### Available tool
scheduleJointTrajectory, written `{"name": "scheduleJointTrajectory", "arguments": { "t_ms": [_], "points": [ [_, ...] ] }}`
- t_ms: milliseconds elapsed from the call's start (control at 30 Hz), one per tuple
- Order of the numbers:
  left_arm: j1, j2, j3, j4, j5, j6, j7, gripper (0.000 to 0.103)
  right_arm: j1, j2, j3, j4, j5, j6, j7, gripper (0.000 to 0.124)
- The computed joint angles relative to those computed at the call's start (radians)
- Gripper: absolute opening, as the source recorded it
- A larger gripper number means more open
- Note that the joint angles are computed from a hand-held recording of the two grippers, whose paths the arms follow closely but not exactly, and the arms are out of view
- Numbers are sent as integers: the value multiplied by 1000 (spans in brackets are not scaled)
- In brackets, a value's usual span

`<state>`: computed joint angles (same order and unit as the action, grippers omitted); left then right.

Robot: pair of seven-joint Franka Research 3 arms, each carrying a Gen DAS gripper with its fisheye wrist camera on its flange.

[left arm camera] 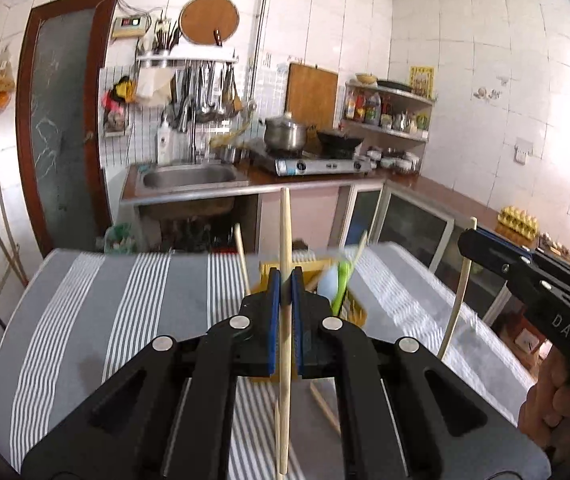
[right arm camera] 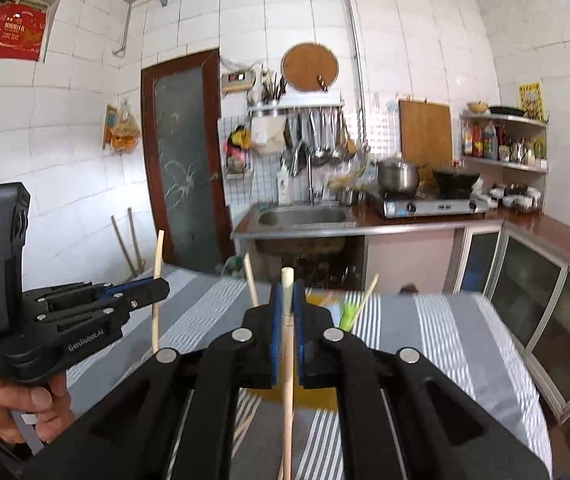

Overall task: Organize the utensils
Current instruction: 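Lift both wooden chopsticks upright and carry them over the yellow basket, then lower both chopsticks into the basket and open both grippers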

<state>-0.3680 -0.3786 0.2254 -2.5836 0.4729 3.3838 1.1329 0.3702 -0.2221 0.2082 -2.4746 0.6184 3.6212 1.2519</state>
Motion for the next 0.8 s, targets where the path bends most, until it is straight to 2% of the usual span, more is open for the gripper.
{"name": "scheduleJointTrajectory", "arguments": {
  "t_ms": [100, 167, 300, 433, 500, 567, 633, 667, 733, 800],
  "points": [
    [-11, 80, 0, 113, -1, 4, -3, 4, -12, 46, -17, 78, -33, 4, -11, 6],
    [-48, 128, 32, 181, 15, 8, -16, 4, -11, 80, -38, 129, -65, 5, -2, 6],
    [-23, 227, 14, 304, 42, 33, -63, 4, -15, 155, -62, 233, -87, 10, -9, 6],
    [-37, 323, 57, 422, 158, 44, -206, 4, -13, 212, -80, 313, -88, 1, -17, 6],
    [-8, 360, 38, 451, 152, 60, -217, 4, -14, 244, -91, 348, -105, 3, -4, 6],
    [38, 409, 21, 506, 275, 66, -351, 4, -11, 272, -97, 377, -99, -3, -9, 6],
    [84, 448, -10, 536, 316, 83, -400, 4, -11, 297, -103, 399, -104, -8, -2, 6],
    [103, 464, -25, 546, 327, 87, -410, 4, -9, 311, -106, 407, -104, -6, -4, 6],
    [101, 486, -26, 540, 255, 95, -351, 4, -6, 332, -109, 418, -101, 1, -7, 6],
    [153, 513, -69, 557, 289, 96, -387, 4, -20, 346, -108, 418, -142, -6, 37, 6]
  ]
}}
